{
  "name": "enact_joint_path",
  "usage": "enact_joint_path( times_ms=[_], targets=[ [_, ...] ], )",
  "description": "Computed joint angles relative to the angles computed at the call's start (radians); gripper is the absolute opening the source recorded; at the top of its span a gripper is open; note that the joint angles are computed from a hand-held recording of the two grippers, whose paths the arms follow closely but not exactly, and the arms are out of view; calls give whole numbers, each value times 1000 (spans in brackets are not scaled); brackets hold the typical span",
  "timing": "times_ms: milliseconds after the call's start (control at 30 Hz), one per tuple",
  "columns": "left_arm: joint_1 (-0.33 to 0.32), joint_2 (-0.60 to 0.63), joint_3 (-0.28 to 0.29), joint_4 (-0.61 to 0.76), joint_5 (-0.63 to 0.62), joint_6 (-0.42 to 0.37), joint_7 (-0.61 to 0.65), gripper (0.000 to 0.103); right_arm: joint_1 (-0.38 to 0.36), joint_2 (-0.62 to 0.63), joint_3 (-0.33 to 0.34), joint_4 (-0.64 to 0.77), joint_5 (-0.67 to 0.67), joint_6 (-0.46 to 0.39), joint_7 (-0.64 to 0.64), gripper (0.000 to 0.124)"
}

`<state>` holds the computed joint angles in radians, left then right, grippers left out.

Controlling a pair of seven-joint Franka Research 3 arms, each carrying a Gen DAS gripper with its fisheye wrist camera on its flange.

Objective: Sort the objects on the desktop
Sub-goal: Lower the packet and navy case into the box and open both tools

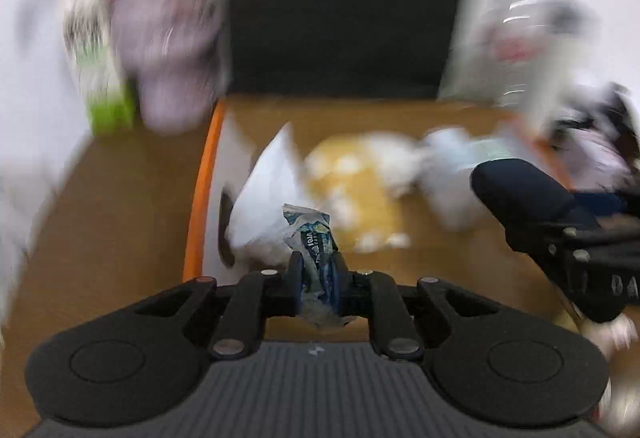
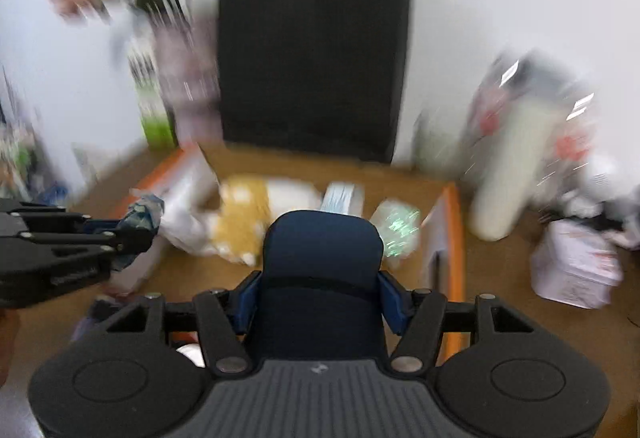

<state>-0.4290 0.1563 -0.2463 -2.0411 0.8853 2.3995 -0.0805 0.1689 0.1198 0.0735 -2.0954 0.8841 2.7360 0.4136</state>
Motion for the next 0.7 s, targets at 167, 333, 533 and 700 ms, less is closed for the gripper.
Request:
enact_joint_path(
  times_ms=[167,333,533,700],
  targets=[
    [-25,55,18,39,86,-75,22,45,9,161,73,95,108,69,-78,61],
    [-16,-14,20,-49,171,21,-97,73,-25,213,71,143,97,-59,92,62],
    [-4,-89,-20,-95,191,31,-144,95,-69,114,43,67,176,-24,-28,85],
    [-13,-136,-57,-117,154,-5,-183,96,-52,50,22,-33,90,15,-74,83]
  ],
)
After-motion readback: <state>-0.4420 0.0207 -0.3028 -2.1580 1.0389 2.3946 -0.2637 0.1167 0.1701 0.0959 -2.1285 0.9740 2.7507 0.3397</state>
